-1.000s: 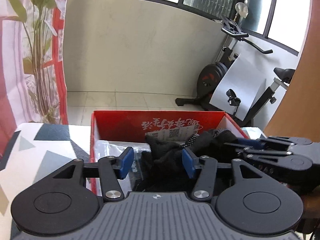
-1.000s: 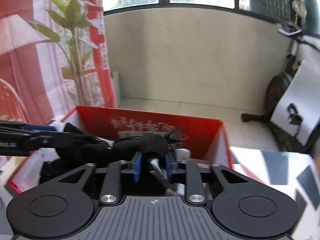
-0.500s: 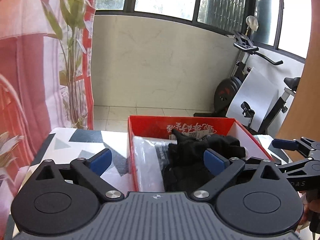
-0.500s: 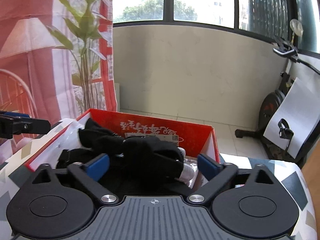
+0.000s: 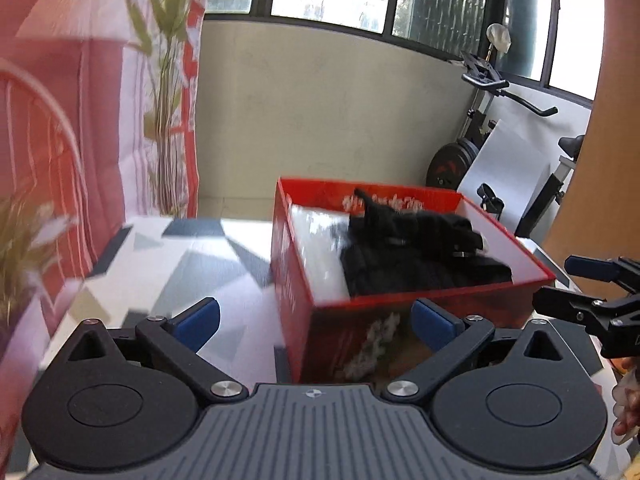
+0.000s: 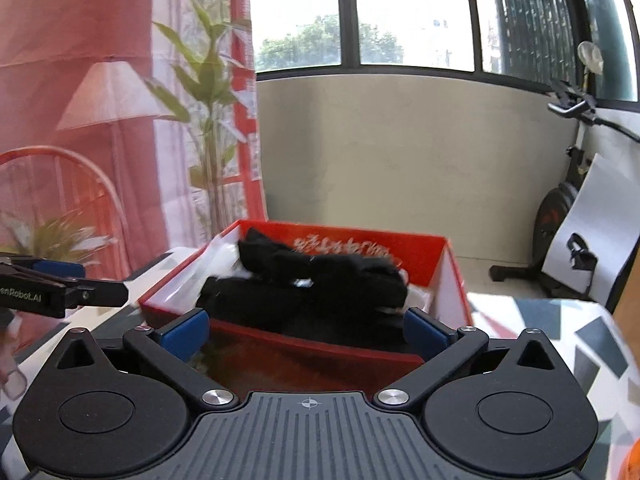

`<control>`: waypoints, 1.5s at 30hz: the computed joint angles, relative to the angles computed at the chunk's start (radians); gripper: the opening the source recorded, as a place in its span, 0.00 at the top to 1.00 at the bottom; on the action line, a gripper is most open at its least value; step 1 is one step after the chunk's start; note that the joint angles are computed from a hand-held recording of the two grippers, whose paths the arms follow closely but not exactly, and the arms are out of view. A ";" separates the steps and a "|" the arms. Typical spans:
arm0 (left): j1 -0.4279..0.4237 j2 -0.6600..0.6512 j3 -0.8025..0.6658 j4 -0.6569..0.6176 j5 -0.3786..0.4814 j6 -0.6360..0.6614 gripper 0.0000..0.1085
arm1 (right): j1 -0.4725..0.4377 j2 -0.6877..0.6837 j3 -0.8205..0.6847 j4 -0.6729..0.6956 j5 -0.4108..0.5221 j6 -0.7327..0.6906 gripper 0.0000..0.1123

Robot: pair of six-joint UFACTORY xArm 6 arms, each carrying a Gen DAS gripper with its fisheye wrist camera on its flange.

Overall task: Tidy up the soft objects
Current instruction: 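Move both tools back to the white socks and grasp them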

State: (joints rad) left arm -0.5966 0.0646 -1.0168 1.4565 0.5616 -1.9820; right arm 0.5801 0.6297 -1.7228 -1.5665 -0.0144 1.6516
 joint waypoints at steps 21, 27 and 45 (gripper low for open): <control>-0.020 0.006 0.112 -0.009 -0.059 -0.132 0.05 | 0.034 -0.082 0.296 0.035 0.058 0.093 0.09; -0.019 0.013 0.126 -0.005 -0.085 -0.168 0.06 | 0.024 -0.090 0.331 0.024 0.045 0.110 0.09; 0.019 0.068 0.111 0.039 -0.166 -0.237 0.06 | 0.048 -0.158 0.462 0.287 0.122 -0.067 0.19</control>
State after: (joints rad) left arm -0.5781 0.1329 -0.9053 1.4950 0.3952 -2.2186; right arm 0.6281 0.4714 -1.2612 -1.2798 0.1078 1.5843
